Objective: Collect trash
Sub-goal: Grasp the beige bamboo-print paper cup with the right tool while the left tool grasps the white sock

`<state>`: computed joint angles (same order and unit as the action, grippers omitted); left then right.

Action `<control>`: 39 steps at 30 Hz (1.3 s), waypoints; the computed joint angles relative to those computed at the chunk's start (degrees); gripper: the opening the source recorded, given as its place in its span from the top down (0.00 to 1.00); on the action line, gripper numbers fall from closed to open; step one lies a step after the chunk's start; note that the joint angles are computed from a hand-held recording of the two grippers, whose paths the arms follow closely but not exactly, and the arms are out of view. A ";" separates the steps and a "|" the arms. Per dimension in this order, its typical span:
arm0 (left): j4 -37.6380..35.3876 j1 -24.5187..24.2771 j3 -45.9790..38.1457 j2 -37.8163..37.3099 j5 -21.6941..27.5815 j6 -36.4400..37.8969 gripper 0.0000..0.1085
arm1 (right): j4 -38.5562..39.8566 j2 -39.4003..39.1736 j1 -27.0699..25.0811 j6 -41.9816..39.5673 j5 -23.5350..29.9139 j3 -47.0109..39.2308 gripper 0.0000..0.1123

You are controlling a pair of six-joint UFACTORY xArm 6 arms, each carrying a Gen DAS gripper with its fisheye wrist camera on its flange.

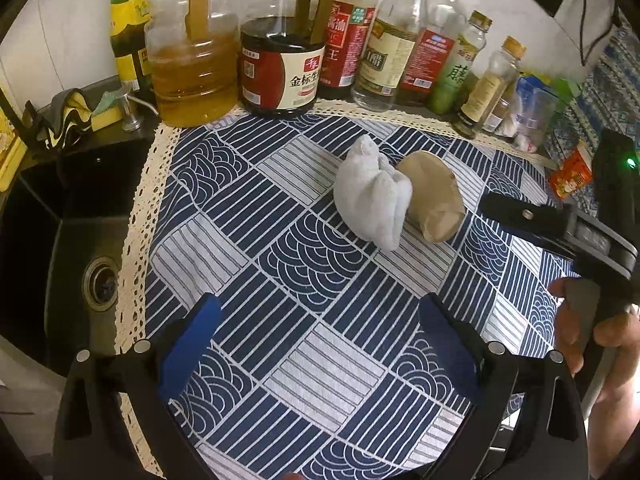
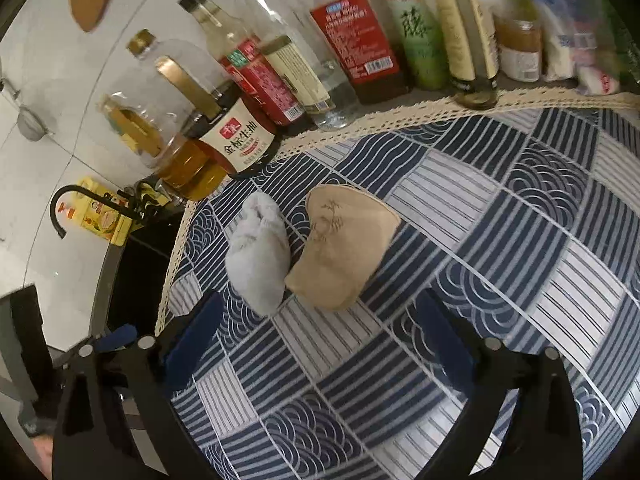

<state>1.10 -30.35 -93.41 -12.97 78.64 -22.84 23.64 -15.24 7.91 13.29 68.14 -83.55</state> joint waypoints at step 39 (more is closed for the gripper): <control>0.98 -0.76 -16.93 16.63 5.18 2.66 0.11 | 8.56 9.43 -8.19 -1.21 9.75 -8.35 0.55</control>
<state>2.08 -31.11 -110.34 3.66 83.82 -20.18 32.19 -5.81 -0.28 12.08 77.88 -91.90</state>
